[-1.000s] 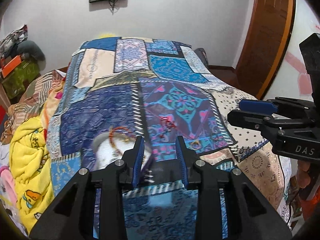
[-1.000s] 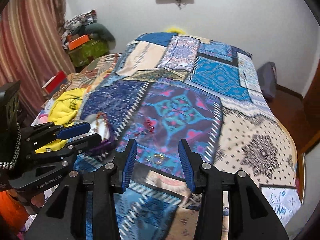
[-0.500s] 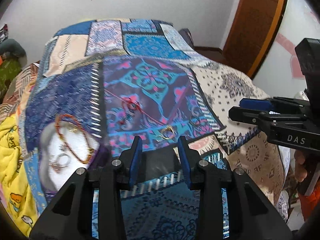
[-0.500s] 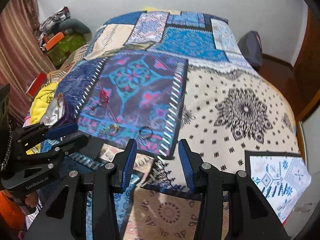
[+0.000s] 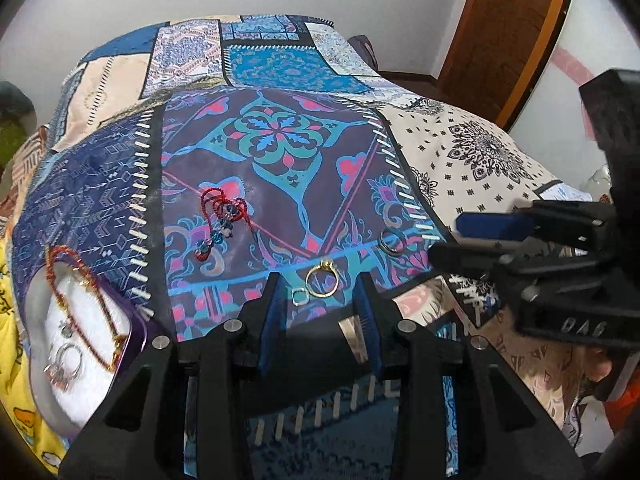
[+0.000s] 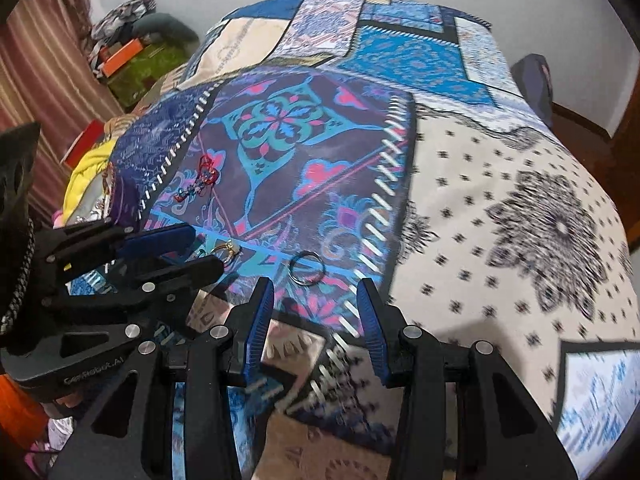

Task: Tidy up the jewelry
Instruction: 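Move the left tool toward a gold ring while the right tool approaches a silver ring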

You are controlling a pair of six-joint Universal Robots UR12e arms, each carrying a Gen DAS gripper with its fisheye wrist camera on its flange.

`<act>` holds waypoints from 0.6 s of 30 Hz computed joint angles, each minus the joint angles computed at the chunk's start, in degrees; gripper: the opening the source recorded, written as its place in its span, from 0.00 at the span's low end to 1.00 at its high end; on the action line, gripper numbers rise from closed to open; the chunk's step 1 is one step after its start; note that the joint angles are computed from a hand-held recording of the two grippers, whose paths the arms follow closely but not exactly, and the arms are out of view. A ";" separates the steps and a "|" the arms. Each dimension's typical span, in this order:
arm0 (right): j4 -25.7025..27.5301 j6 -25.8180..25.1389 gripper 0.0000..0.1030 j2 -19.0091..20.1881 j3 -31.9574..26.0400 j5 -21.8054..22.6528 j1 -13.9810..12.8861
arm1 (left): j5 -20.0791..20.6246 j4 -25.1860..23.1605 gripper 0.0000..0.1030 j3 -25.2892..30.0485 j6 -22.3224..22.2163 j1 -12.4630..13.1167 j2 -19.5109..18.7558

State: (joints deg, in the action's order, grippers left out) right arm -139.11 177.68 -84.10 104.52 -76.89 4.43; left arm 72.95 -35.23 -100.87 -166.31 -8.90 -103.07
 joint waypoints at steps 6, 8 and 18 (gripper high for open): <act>-0.02 -1.20 0.38 1.38 -0.64 -0.54 0.36 | 0.65 -1.10 0.31 1.44 1.45 -0.32 -1.32; -0.67 -1.00 0.36 1.22 -0.23 0.05 0.11 | 0.98 -1.24 0.30 1.77 1.89 -0.52 -1.64; -1.39 0.17 0.19 1.34 -0.23 -0.86 0.35 | -0.68 -2.68 0.19 2.43 2.20 -0.19 -2.31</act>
State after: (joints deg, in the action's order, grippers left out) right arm -140.50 177.85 -82.76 104.29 -77.75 4.78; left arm 72.27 -37.91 -98.43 -164.11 -9.09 -105.38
